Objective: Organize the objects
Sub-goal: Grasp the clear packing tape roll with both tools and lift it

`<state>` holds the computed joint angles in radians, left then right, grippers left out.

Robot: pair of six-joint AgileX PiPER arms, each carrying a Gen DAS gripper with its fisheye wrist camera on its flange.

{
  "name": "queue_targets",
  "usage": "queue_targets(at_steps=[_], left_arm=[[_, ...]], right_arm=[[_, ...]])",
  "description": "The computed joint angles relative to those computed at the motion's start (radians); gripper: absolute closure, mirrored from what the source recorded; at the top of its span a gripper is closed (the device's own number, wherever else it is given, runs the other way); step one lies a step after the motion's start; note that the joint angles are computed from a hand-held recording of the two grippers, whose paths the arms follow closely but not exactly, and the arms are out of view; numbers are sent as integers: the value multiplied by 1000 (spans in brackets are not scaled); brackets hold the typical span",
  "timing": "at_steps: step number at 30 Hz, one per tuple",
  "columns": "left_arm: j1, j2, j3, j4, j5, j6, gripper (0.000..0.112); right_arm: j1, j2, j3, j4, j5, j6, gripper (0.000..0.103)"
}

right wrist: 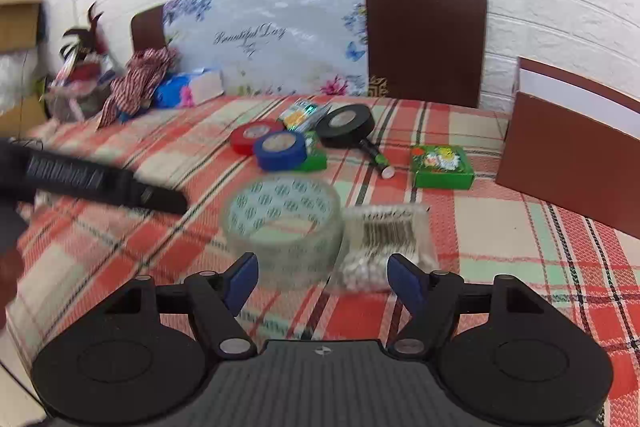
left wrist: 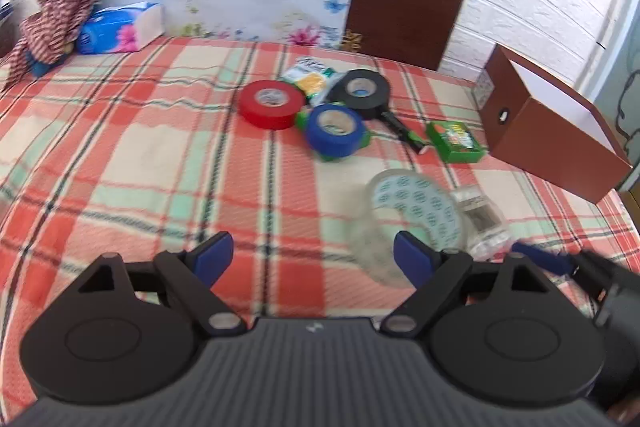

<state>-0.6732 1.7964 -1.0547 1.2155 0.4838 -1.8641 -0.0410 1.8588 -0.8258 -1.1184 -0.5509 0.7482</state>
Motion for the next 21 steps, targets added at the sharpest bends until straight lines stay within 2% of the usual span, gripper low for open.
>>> queue_targets(at_steps=[4, 5, 6, 8, 10, 11, 12, 14, 15, 16, 17, 19, 21], left_arm=[[4, 59, -118, -131, -9, 175, 25], [5, 73, -144, -155, -14, 215, 28], [5, 93, -177, -191, -8, 271, 32], [11, 149, -265, -304, 33, 416, 55], [33, 203, -341, -429, 66, 545, 62], [44, 228, -370, -477, 83, 591, 69], [55, 248, -390, -516, 89, 626, 71], [73, 261, -389, -562, 56, 645, 77], [80, 261, -391, -594, 46, 667, 82], [79, 260, -404, -629, 53, 698, 90], [66, 260, -427, -624, 101, 702, 91], [30, 244, -464, -569, 192, 678, 91], [11, 208, -488, -542, 219, 682, 90]], right_arm=[[4, 38, -51, -41, 20, 20, 30], [6, 45, -58, -43, 19, 18, 30], [9, 52, -66, -47, 20, 19, 30], [5, 65, -86, -126, 0, 97, 30], [1, 101, -143, -280, -37, 252, 31], [11, 121, -163, -298, -36, 269, 31], [28, 140, -183, -281, -18, 246, 31], [65, 180, -231, -208, 30, 155, 22], [77, 203, -267, -227, 41, 167, 17], [83, 219, -301, -280, 39, 219, 18], [92, 218, -312, -301, 45, 245, 18], [90, 185, -280, -242, 17, 180, 19], [59, 139, -223, -106, -52, 45, 19]])
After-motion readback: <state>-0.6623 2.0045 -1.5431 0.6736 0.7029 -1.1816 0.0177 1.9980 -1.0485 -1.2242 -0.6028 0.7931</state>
